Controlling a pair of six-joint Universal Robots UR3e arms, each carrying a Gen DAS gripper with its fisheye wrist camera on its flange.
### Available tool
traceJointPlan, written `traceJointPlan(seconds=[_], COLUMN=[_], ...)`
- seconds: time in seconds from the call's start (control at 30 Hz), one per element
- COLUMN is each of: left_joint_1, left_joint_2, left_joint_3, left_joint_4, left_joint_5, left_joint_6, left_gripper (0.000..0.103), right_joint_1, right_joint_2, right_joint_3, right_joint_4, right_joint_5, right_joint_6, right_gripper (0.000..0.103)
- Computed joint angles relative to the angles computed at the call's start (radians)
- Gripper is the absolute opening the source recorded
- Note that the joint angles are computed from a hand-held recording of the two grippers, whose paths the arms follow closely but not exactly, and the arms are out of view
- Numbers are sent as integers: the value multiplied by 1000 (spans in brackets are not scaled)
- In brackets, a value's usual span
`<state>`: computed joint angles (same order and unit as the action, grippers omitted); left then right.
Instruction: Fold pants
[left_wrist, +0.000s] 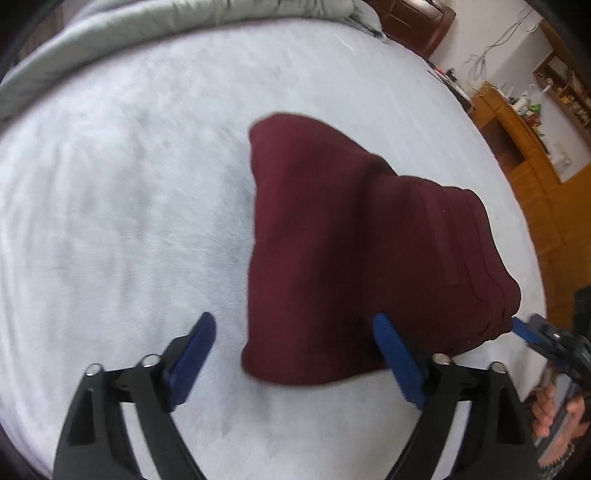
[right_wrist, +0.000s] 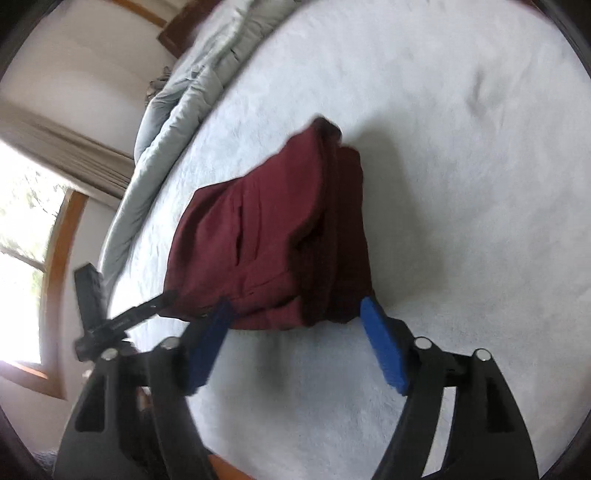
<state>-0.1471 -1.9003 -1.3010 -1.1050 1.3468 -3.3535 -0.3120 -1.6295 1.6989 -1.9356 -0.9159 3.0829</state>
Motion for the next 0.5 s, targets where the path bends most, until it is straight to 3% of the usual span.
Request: traceJointPlan(seconds=[0.03, 0.13, 0.23, 0.33, 0.5], left_joint_1=[-16, -72, -116, -128, -106], left_joint_2=[16, 55, 92, 130, 187], left_joint_3=[-2, 0, 5, -20, -49], left_joint_4=[3, -2, -27, -29, -57], left_joint_5=[24, 111, 174, 201, 171], left_joint_6=[-5, -4, 3, -11, -39], left_gripper=[96, 99, 99, 99, 99], right_joint_1=[26, 174, 297, 352, 373], right_joint_2=[-19, -53, -8, 7, -7], right_joint_3=[-8, -62, -123, -156, -168], right_joint_4=[-10, -44, -65, -41, 7], right_joint_5=[-54, -297, -456, -527, -546], right_joint_6=[12, 74, 144, 202, 246], right_gripper=[91, 94, 98, 99, 99])
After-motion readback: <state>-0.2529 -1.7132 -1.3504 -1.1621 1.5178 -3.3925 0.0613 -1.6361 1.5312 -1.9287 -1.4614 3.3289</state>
